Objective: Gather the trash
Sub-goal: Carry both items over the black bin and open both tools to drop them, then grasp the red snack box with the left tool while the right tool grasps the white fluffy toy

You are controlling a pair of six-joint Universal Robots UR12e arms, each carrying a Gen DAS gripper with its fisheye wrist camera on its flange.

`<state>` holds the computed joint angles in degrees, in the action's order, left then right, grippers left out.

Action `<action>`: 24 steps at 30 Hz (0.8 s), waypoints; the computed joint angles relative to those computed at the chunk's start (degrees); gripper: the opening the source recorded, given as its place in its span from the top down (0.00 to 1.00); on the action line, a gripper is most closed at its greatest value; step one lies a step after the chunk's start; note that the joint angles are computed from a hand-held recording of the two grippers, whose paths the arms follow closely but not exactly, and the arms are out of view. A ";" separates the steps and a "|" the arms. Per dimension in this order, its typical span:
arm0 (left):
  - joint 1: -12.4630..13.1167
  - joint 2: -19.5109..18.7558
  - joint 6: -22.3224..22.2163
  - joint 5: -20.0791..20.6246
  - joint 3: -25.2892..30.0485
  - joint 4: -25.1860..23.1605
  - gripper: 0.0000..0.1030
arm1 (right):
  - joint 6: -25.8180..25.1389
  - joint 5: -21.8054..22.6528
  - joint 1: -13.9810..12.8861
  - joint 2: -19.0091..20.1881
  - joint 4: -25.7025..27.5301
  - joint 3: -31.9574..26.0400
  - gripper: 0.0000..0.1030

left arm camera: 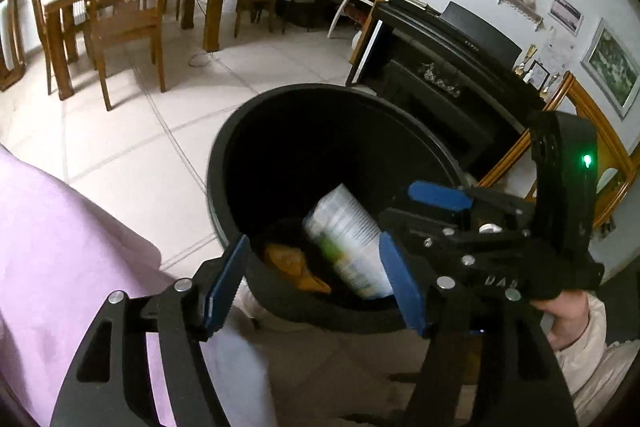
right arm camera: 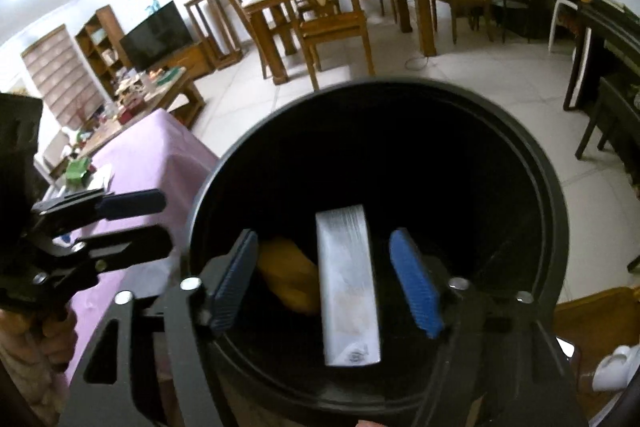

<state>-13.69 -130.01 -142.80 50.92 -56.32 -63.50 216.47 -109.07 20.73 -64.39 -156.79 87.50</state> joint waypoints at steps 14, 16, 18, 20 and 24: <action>8.88 7.96 -10.38 -2.09 -13.78 19.63 0.25 | -16.42 12.20 4.87 10.29 0.19 -18.51 0.32; 10.98 8.55 -13.36 -0.46 -14.97 22.45 0.25 | -19.22 16.75 5.61 13.01 2.37 -23.20 0.32; 12.62 8.83 -14.99 1.18 -15.52 23.72 0.25 | -20.77 19.73 6.33 15.40 4.73 -27.46 0.32; 13.89 8.76 -14.81 5.20 -15.34 23.92 0.26 | -21.97 22.76 6.96 18.13 7.74 -32.25 0.32; 14.64 7.85 -9.98 11.42 -13.97 22.09 0.27 | -22.95 25.83 8.05 23.15 14.45 -41.27 0.32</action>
